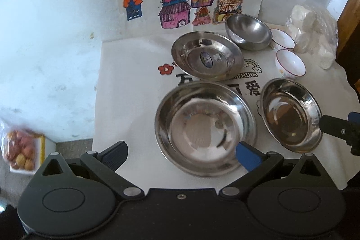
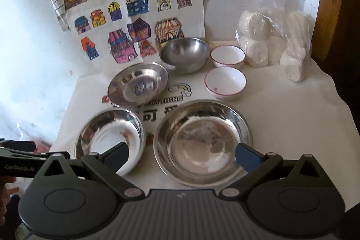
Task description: Organize plates and bowls
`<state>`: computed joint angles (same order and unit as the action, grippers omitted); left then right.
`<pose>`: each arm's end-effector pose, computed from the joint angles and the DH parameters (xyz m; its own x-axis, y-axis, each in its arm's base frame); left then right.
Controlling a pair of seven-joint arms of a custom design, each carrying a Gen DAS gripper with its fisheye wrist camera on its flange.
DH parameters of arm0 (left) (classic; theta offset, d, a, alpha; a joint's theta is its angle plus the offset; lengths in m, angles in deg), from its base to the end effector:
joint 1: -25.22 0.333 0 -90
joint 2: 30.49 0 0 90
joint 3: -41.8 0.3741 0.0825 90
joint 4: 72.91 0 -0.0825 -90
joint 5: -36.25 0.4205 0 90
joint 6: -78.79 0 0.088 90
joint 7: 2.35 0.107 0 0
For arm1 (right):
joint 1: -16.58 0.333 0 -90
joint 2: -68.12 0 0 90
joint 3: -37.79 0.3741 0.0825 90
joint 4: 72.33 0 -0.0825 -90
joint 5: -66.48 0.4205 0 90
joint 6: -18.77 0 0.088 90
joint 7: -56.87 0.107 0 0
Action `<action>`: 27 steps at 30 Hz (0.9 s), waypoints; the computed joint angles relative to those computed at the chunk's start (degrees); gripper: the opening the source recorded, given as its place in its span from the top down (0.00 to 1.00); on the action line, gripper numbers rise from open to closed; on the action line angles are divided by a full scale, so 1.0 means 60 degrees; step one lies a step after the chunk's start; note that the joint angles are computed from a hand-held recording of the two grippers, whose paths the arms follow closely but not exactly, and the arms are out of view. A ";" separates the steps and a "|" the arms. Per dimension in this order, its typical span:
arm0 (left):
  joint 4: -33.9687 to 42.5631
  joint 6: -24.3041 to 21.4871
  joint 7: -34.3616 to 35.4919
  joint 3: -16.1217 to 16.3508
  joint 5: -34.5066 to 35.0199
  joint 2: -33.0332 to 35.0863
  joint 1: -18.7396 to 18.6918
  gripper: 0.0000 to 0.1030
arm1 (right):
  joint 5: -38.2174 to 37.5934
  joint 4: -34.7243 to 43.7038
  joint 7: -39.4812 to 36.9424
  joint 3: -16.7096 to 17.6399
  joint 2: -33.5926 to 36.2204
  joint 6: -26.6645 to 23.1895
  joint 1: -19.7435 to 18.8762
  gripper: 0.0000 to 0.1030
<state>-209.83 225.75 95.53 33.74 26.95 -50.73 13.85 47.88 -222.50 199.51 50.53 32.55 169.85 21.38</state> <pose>0.4621 -0.1669 0.5475 -0.3672 -0.9297 0.0270 -0.8071 0.3041 -0.5061 0.3791 0.1397 0.5428 -0.3111 -0.9380 -0.1528 -0.7011 0.3350 -0.6295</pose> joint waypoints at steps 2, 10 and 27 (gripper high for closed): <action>0.0235 -0.0014 0.0421 0.0218 -0.0191 0.0311 -0.0062 0.01 | -0.0086 0.0196 0.0187 0.0170 0.0306 0.0088 -0.0091 0.00; 0.0870 -0.0206 0.1512 0.0378 -0.0855 0.1319 0.0213 0.01 | -0.0716 0.0806 0.0825 0.0559 0.1202 -0.0177 0.0115 0.00; 0.1050 -0.0713 0.0486 -0.0119 -0.0140 0.2031 0.0675 0.01 | -0.1975 0.1464 0.0100 -0.0227 0.2204 -0.1084 0.0786 0.00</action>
<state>-203.52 221.47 98.45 33.03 26.10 -38.55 17.90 36.03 -213.72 200.11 49.17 45.78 163.35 26.09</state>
